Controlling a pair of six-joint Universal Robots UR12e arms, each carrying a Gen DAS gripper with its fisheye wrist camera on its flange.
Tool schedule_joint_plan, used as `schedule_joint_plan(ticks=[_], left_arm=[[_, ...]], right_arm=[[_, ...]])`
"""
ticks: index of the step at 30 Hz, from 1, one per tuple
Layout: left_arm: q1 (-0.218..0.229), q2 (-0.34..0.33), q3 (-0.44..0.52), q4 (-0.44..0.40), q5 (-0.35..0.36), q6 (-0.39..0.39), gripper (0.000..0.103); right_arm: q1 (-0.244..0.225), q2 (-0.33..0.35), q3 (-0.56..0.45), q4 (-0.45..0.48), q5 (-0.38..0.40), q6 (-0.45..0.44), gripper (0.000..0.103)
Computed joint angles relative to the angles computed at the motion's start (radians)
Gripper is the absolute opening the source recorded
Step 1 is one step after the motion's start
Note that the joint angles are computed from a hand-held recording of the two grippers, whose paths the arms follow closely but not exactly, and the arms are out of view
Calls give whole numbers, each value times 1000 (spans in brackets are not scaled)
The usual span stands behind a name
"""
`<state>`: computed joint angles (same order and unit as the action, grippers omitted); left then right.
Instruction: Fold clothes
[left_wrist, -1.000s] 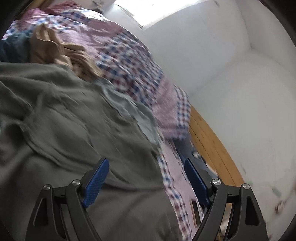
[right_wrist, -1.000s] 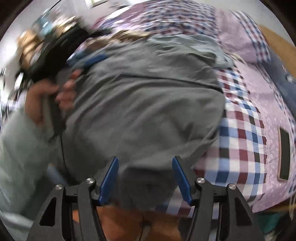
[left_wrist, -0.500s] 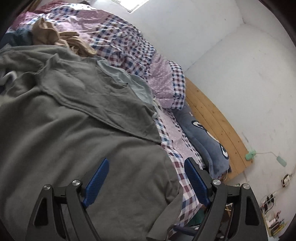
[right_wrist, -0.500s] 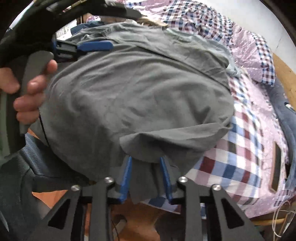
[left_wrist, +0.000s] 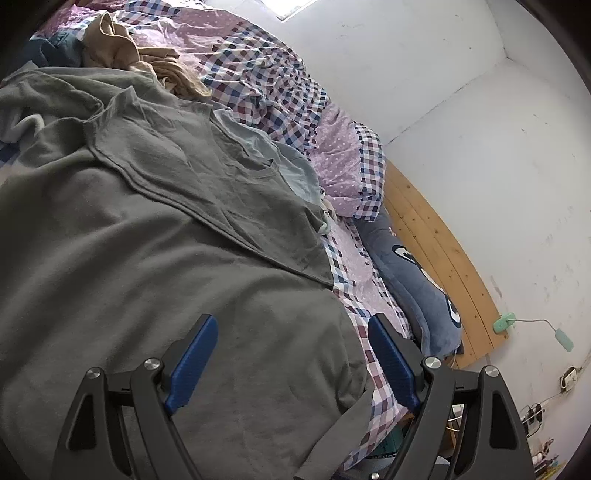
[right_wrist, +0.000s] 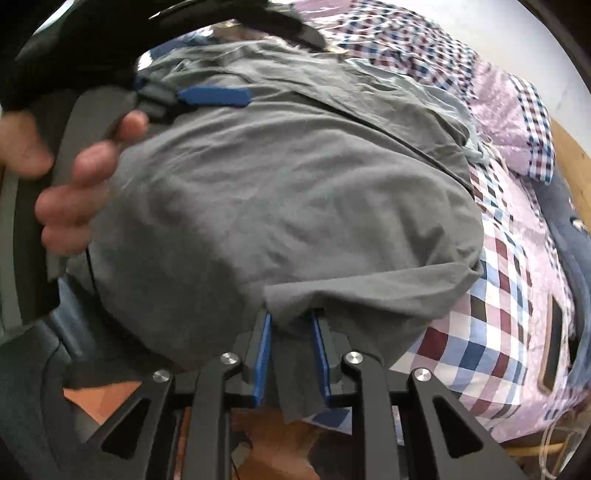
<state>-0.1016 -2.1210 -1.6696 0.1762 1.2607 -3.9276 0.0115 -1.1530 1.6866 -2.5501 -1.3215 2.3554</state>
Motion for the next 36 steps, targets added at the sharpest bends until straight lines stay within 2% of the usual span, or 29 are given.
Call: schedule_joint_plan(ticks=[1, 2, 3, 10, 15, 19, 23, 25, 28, 32, 36], left_arm=[[1, -1, 1, 4, -1, -4, 86], [1, -3, 3, 7, -3, -9, 86], [1, -5, 6, 10, -4, -14, 86], [-1, -22, 30, 32, -21, -41, 86], [-8, -38, 59, 31, -37, -43, 86], [-13, -51, 83, 25, -54, -43, 86], [-21, -63, 106, 11, -67, -31, 86], [-22, -66, 113, 4, -71, -24, 86], [-24, -70, 119, 2, -72, -25, 86], [-25, -67, 116, -2, -65, -17, 86], [-22, -57, 99, -3, -52, -9, 86]], right_arm=[[1, 4, -4, -4, -13, 7, 15], [0, 5, -7, -9, -21, 18, 5], [-2, 6, -9, -14, -25, 29, 2], [-57, -39, 4, 29, 44, 130, 0], [-98, -77, 23, 43, 41, 214, 0], [-128, -93, 26, 98, -1, 284, 0], [-145, -84, 14, 136, -106, 388, 0], [-155, -79, 4, 164, -134, 433, 0], [-158, -80, 3, 162, -157, 456, 2], [-155, -75, -3, 158, -119, 451, 3], [-140, -63, -8, 130, -38, 430, 3]])
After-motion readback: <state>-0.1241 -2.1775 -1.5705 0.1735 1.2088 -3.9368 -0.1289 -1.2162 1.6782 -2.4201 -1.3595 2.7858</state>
